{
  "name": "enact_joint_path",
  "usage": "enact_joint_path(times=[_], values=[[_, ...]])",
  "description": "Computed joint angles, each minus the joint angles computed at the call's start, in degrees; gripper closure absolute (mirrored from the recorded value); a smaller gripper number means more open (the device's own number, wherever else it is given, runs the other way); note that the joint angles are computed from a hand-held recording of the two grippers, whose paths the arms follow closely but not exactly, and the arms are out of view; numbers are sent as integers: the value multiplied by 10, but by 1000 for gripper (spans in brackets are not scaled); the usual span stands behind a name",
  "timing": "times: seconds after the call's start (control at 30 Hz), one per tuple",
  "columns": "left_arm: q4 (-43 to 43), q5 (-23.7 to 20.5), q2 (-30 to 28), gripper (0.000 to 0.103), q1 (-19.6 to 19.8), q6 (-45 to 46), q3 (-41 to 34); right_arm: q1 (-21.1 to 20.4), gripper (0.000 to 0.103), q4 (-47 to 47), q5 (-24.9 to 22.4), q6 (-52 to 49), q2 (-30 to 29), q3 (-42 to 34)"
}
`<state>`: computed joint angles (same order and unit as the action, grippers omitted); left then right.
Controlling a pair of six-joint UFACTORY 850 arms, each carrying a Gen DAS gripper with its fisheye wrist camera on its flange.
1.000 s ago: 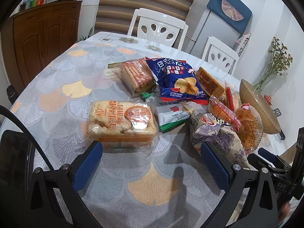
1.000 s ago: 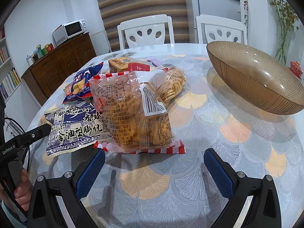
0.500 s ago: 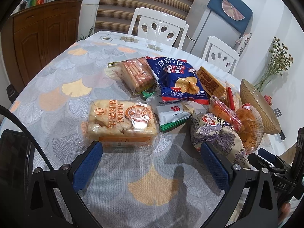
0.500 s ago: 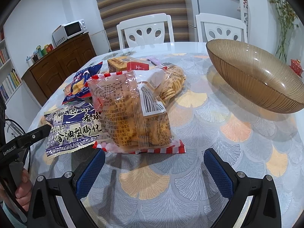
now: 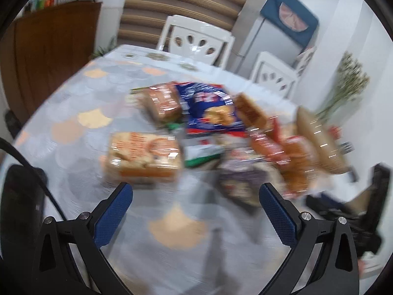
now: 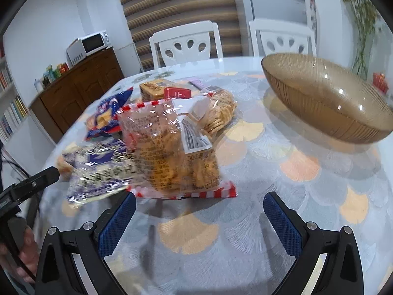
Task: Organize snacks
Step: 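Grasp the blue-white printed bag with the left tool while the right tool grasps the clear snack bag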
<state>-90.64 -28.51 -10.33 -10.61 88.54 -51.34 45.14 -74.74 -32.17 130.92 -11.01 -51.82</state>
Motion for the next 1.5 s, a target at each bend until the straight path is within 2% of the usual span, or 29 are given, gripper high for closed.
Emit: enact_joint_path(times=[0.13,0.17,0.2,0.27,0.3,0.37,0.47,0.5,0.63,0.7,0.77,0.83,0.97,1.13,1.33,1.5], values=[[104,-105,-23,1,8,-136,-40,-25,0,-72,73,96,26,15],[103,-111,-23,1,5,-137,-40,-34,0,-69,89,92,26,11],[101,-107,-22,1,-1,-136,-41,-39,0,-76,99,95,24,8],[111,-64,-16,1,-26,-133,-40,-49,0,-89,117,101,19,3],[138,-30,-18,1,-43,-148,-45,-53,0,-72,118,79,15,-3],[165,-11,-29,3,-59,-170,-55,-56,0,-34,118,28,6,-16],[178,-19,-49,5,-64,-193,-71,-63,4,44,115,-84,-10,-38],[182,-21,-56,6,-66,-204,-78,-66,8,59,118,-109,-12,-42],[183,-9,-68,8,-69,-213,-84,-67,10,93,96,-185,-30,-60],[186,-12,-76,9,-69,-221,-89,-70,24,101,98,-209,-38,-64],[185,-14,-83,18,-70,-224,-93,-76,29,117,109,-233,-45,-68],[192,-16,-91,23,-72,-230,-99,-77,30,96,116,-210,-45,-63],[171,-12,-88,41,-76,-199,-92,-75,33,28,120,-138,-41,-52],[142,-2,-75,52,-77,-158,-79,-68,35,24,111,-132,-39,-52],[132,10,-55,52,-76,-130,-62,-58,36,15,104,-104,-20,-37],[110,-13,-31,52,-68,-96,-46,-48,36,25,84,-88,8,-19]])
